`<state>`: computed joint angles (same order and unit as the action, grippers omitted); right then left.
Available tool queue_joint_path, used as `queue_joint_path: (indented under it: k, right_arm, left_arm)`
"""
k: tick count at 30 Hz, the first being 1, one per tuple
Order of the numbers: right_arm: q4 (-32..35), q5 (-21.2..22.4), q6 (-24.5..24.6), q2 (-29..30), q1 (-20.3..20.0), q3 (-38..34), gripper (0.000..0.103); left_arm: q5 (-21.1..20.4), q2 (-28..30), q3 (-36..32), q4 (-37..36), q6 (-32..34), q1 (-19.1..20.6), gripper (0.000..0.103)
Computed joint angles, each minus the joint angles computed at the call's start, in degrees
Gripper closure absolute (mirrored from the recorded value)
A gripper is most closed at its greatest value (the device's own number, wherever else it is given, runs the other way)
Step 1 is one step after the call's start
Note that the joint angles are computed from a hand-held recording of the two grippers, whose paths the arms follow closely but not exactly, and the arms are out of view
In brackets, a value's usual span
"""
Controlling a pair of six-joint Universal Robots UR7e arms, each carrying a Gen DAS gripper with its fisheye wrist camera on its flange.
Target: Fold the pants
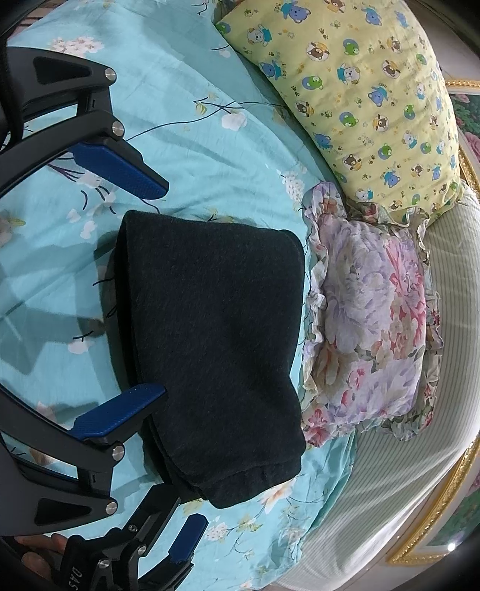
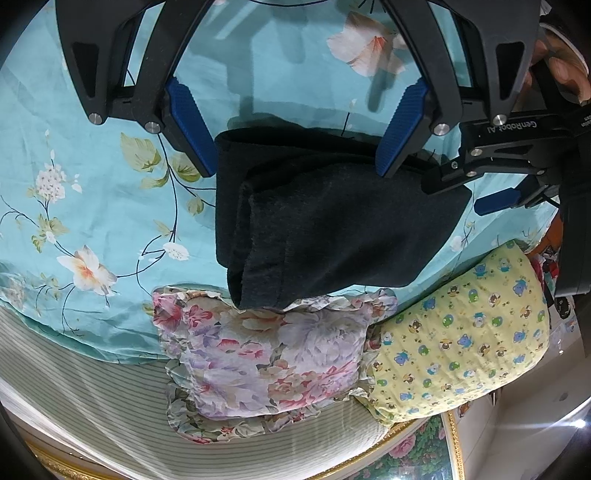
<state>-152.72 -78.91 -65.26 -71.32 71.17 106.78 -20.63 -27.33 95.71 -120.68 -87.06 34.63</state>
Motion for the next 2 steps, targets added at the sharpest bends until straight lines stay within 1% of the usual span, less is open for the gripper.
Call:
queue_joint_path:
  k: [2]
  right_arm:
    - [-0.1, 0.2, 0.1, -0.1, 0.1, 0.0, 0.016]
  left_arm:
    - [-0.2, -0.2, -0.4, 2.2, -2.0, 0.0, 0.003]
